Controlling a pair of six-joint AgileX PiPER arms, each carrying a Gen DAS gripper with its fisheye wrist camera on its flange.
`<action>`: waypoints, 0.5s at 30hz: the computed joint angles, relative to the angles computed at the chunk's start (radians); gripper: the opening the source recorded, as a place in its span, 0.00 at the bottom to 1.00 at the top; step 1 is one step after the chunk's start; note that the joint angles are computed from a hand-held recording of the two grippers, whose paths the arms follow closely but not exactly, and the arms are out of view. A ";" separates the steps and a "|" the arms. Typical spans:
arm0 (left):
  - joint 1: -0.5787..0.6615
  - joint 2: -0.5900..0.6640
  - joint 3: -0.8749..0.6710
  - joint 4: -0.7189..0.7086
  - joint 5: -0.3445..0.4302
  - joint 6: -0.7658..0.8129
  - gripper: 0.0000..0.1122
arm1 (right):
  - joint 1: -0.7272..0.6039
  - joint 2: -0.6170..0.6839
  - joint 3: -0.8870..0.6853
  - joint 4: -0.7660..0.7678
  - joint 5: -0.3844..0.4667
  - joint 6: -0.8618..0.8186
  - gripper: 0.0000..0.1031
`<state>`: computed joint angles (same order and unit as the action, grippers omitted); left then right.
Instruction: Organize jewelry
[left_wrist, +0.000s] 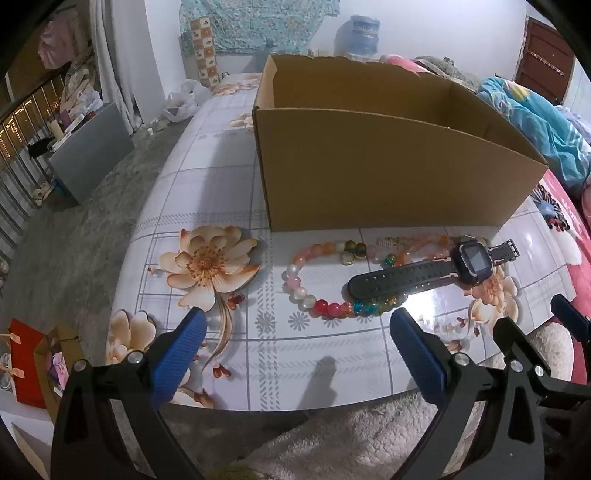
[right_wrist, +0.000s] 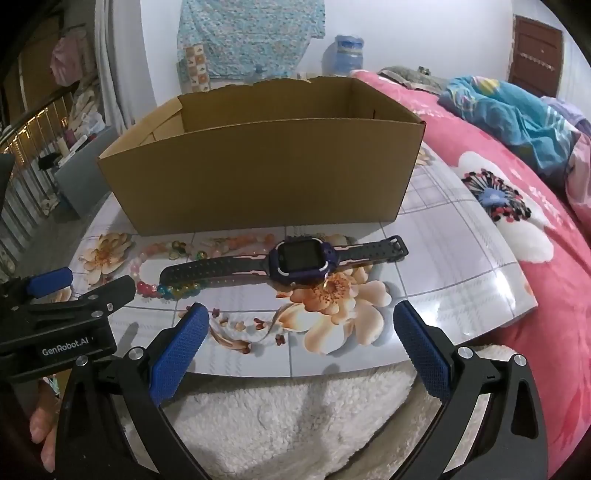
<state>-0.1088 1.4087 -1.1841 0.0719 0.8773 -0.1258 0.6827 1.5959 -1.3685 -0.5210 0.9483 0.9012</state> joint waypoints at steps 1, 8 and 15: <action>0.000 0.000 -0.003 -0.001 0.002 0.000 0.87 | -0.001 0.000 0.001 0.000 -0.001 0.000 0.93; 0.003 -0.008 0.012 -0.006 -0.009 0.004 0.87 | 0.007 0.008 0.001 -0.007 -0.001 0.009 0.93; 0.009 -0.006 0.015 -0.012 -0.016 0.009 0.87 | 0.006 0.012 0.001 -0.009 -0.009 0.008 0.93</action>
